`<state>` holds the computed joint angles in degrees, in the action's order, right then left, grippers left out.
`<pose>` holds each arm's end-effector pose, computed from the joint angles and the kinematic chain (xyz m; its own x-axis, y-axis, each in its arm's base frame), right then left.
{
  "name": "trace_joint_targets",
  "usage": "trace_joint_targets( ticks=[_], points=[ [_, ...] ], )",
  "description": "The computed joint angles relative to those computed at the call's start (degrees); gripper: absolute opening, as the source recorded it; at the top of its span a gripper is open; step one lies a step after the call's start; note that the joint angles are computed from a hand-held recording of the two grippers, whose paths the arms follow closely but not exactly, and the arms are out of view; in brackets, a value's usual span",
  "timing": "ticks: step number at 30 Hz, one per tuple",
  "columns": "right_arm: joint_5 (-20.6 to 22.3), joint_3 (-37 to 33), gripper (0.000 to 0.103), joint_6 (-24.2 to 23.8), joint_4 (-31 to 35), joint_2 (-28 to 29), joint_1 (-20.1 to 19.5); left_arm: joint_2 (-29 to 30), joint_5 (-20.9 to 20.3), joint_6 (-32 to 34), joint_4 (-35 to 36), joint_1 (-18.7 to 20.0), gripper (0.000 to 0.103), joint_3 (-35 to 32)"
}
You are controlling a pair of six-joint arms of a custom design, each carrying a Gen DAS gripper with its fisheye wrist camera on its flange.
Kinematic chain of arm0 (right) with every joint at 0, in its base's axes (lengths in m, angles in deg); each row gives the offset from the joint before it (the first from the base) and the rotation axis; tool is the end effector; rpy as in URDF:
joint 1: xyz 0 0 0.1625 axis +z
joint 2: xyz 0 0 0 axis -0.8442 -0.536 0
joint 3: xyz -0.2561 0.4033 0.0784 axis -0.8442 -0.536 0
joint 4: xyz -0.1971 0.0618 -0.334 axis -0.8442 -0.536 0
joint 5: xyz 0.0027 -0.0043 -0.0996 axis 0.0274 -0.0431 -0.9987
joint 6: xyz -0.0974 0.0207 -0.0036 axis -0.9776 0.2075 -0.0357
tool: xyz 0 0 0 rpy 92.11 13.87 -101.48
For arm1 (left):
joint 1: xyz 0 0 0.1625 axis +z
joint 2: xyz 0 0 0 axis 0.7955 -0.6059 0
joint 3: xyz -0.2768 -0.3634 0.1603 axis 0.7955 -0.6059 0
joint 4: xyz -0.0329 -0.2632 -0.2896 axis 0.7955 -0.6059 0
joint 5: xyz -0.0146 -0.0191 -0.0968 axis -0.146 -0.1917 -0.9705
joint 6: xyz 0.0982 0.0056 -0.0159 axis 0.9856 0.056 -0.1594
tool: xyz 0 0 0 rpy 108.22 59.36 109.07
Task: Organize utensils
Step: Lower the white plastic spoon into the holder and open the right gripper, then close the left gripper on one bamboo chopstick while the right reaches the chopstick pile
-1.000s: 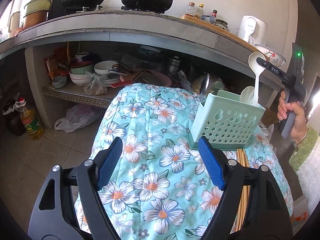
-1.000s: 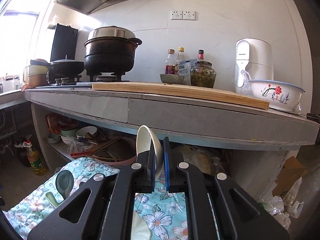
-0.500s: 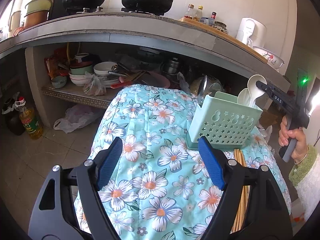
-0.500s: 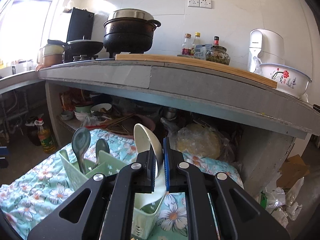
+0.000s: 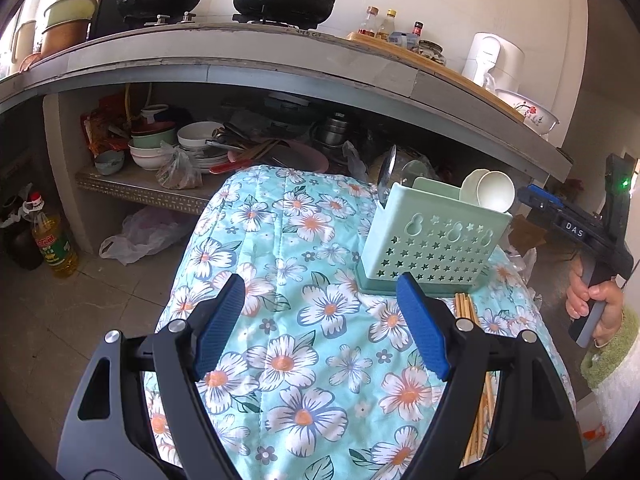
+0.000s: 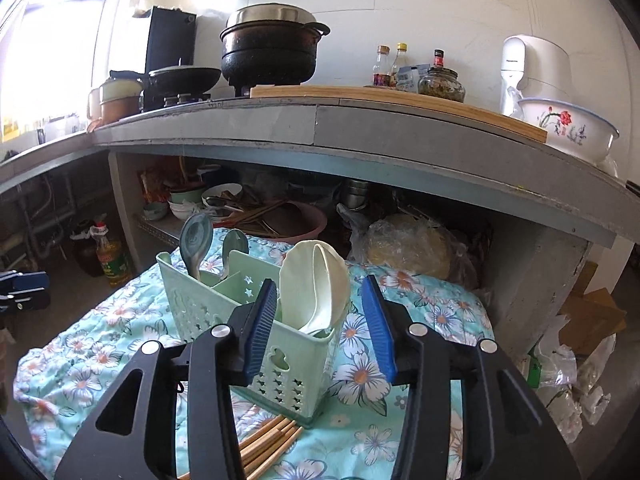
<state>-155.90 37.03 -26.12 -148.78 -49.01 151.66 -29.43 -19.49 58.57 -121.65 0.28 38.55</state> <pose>0.1394 -0.5930 0.3380 -0.6888 -0.0505 0.7232 -0.6582 0.4616 -0.5947 -0.2351 -0.6137 0.1936 -0.7908 0.3865 -0.4747 0.6074 0.5916 -0.5302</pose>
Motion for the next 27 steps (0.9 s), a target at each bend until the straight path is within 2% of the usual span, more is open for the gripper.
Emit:
trace_joint_targets(
  ticks=[5,9,11,17,22,27],
  points=[
    [3.49,6.01,0.05,9.92,2.03,-5.23,-1.23,0.09,-0.92,0.37,0.23,-0.13,0.074,0.36],
    [6.56,10.51,0.05,20.17,9.36,-9.63,-3.51,0.24,-2.01,0.27,0.94,-0.1,0.074,0.87],
    [9.54,12.41,0.05,25.19,14.23,-11.31,-5.41,0.41,-2.61,0.19,1.62,-0.08,0.074,1.09],
    [14.53,15.76,0.047,37.28,23.79,-11.59,-10.46,0.79,-4.72,-0.76,3.66,-0.02,0.074,2.3],
    [16.11,16.72,0.034,42.35,27.61,-9.8,-12.91,0.92,-6.3,-1.35,4.94,-0.07,0.074,3.63],
    [18.2,17.29,0.025,44.6,29.04,-8.59,-14.4,0.93,-8.16,-1.62,6.93,-0.12,0.072,4.34]
  ],
)
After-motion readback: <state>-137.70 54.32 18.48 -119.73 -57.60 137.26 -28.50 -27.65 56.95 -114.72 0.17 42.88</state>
